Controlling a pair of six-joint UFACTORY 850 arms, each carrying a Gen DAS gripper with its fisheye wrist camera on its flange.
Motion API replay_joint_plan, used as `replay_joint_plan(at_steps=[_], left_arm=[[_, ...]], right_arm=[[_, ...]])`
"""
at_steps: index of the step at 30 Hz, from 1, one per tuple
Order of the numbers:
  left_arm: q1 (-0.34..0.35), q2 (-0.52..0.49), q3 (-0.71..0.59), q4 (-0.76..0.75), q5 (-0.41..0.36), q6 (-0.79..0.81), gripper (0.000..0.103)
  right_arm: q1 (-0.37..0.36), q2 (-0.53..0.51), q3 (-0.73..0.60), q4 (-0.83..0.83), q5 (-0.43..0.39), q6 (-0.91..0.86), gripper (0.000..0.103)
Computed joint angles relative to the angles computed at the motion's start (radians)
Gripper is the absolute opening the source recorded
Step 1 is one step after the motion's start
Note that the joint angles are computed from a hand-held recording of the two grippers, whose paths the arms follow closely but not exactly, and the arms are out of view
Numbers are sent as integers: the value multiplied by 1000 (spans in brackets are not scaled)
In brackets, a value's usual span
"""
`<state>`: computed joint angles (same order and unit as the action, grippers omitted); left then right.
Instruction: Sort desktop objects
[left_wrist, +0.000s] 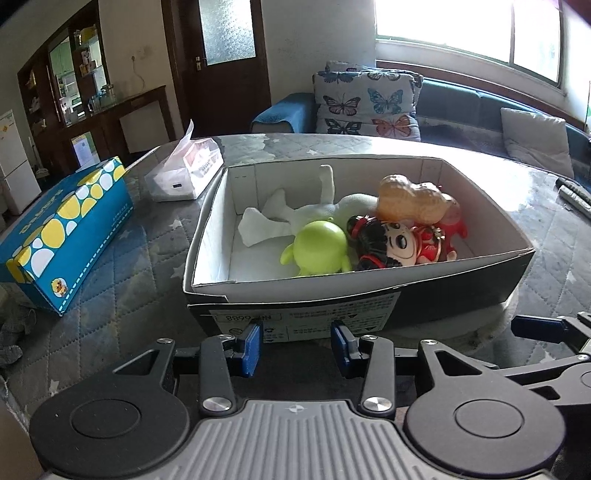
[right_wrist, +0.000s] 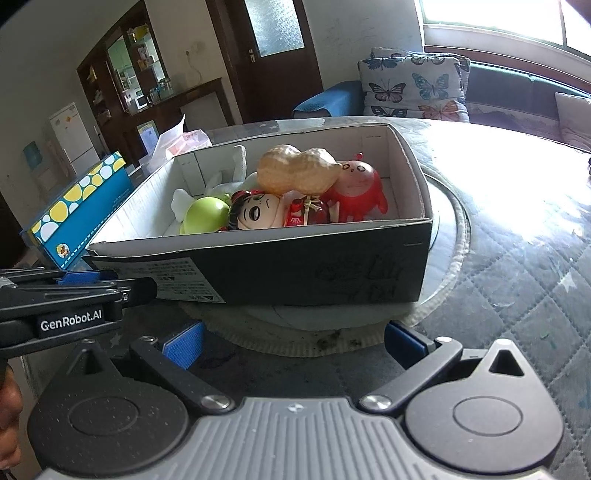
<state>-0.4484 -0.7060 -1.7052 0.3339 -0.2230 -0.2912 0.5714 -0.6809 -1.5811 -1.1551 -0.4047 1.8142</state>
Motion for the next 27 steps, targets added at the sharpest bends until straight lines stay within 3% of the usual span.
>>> replay_joint_plan(at_steps=[13, 27], left_arm=[[4, -20, -29, -127, -19, 130, 43], [0, -43, -63, -154, -53, 160, 42]], right_arm=[[-9, -7, -12, 51, 6, -44, 103], [-18, -10, -7, 51, 16, -31, 103]])
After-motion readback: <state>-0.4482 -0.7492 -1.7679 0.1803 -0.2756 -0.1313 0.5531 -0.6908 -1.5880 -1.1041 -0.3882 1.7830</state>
